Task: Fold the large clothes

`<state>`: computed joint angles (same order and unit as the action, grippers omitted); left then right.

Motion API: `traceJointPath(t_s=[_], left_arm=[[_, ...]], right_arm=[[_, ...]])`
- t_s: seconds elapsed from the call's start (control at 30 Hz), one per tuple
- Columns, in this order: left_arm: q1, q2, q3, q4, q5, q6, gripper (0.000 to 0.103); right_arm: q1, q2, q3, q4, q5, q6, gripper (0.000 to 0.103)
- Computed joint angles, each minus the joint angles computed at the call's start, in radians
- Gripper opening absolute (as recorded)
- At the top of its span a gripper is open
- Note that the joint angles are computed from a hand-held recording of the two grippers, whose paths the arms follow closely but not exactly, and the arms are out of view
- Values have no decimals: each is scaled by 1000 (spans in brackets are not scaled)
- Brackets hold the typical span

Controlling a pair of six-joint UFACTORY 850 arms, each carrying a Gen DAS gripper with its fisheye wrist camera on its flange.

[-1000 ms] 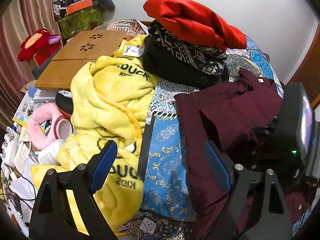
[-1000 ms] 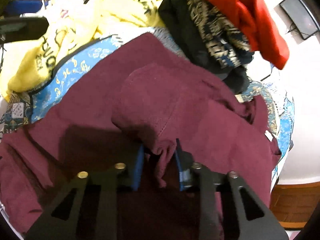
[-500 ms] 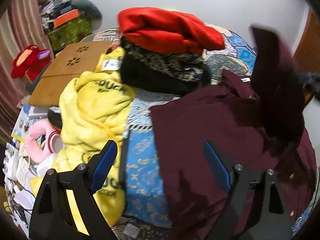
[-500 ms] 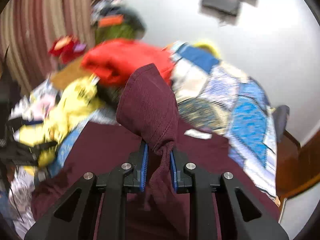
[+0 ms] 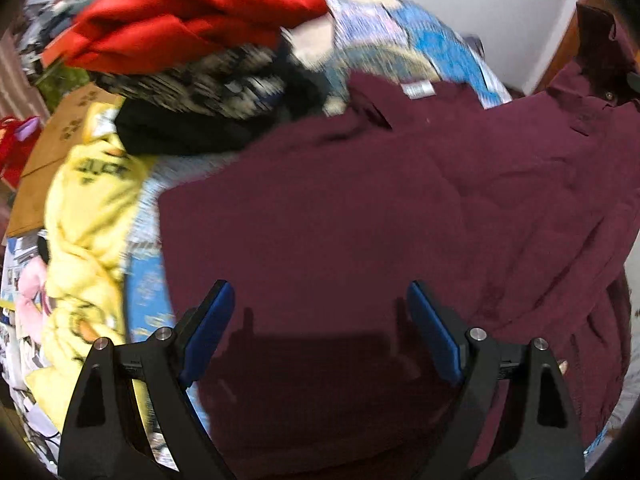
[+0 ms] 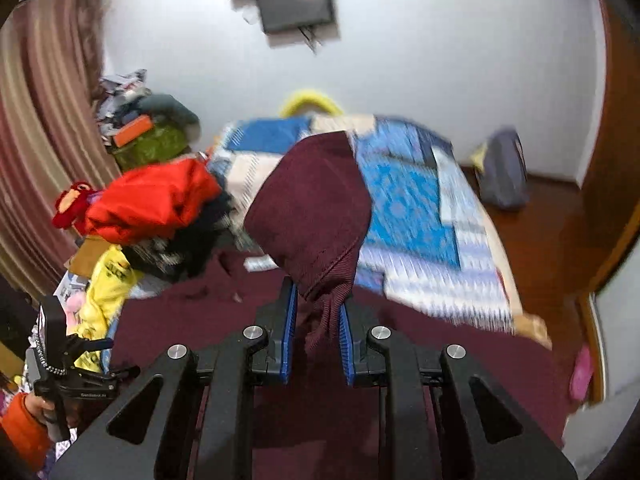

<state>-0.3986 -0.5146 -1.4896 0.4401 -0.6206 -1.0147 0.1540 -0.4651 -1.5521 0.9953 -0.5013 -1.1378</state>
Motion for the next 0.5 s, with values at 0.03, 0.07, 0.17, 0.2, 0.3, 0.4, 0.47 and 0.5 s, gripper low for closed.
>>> traceJointPath(t_s=[0.03,0.07,0.17,0.2,0.3,0.4,0.47,0.5], left_arm=[[-2,-18,-15,-27,-10,32,88],[-6,-34,-28,-44,-20,55,88],[-13,-52,-37,-38,-29,48,88],[-10,-51,-35,-45,-25,49,89],[-4,-40,-20,-74,-10,61,89],[-6,-36,-9,-58,-5,36,94],[-5,-31,2,-57,8,23,94],[-4,-29,6,-59,13,18,94]], right_arm=[[-11,-16,-8,-31,-8,39,17],[-16,-35,-8,-75,-5,92,17],[-33,-89,-24,-193,-17,246,17],[-41,-110,-35,-226,-39,296,17],[-66,-159,-54,-273,-104,370,17],[-84,-183,-65,-306,-159,408,17],[-98,-186,-62,-320,-179,415,18],[-100,-187,-63,-324,-186,419,21]])
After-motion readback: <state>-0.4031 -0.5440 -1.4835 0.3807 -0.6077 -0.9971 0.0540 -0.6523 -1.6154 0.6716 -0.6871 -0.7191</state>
